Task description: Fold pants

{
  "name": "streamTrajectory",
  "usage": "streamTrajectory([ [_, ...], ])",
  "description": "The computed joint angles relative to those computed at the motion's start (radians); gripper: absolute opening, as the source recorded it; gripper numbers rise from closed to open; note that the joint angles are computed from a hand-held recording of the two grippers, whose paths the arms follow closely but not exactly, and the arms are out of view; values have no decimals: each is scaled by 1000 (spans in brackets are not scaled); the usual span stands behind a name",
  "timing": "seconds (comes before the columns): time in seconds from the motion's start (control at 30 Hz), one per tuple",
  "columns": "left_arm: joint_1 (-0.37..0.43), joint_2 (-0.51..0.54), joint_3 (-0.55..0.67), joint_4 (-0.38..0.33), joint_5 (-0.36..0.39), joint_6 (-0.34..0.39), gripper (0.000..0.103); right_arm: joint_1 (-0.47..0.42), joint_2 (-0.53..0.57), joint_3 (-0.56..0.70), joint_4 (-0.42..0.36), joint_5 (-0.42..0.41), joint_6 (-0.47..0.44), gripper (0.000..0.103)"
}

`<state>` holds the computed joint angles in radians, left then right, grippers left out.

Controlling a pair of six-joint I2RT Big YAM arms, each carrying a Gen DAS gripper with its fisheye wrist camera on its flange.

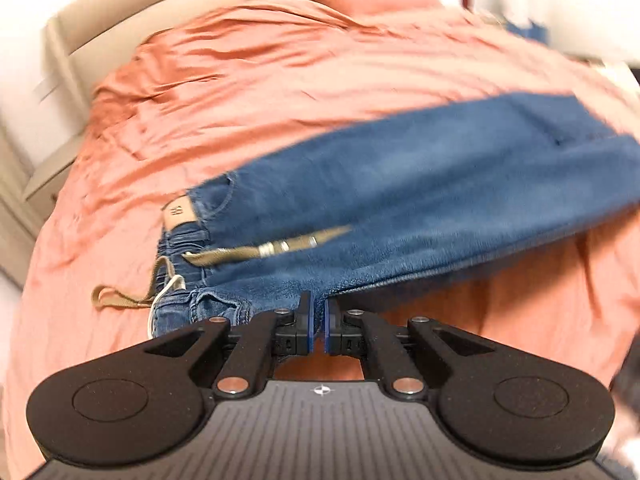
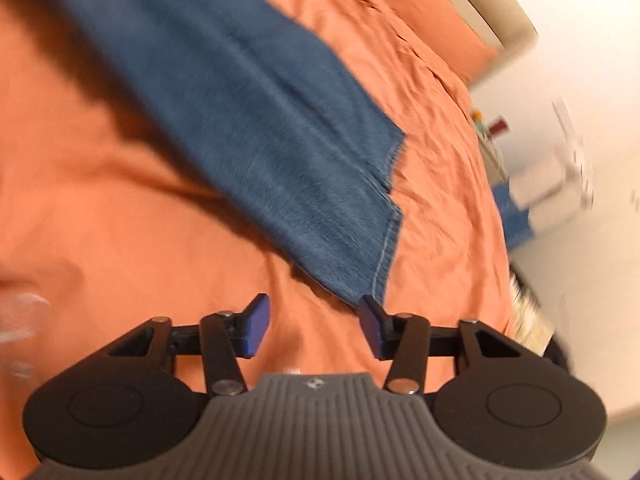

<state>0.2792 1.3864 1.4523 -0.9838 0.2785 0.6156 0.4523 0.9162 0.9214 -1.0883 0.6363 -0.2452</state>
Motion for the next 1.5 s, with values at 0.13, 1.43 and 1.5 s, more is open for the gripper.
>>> streamTrajectory([
  [0.13, -15, -2, 12, -2, -38, -42, 5, -15, 24, -96, 194, 95, -194, 37],
  [1.43, -112, 391, 499, 109, -182, -39, 4, -232, 541, 519, 409, 161, -238, 0],
  [1.5, -139, 486, 591, 83, -221, -48, 4, -250, 651, 617, 382, 147, -240, 0],
])
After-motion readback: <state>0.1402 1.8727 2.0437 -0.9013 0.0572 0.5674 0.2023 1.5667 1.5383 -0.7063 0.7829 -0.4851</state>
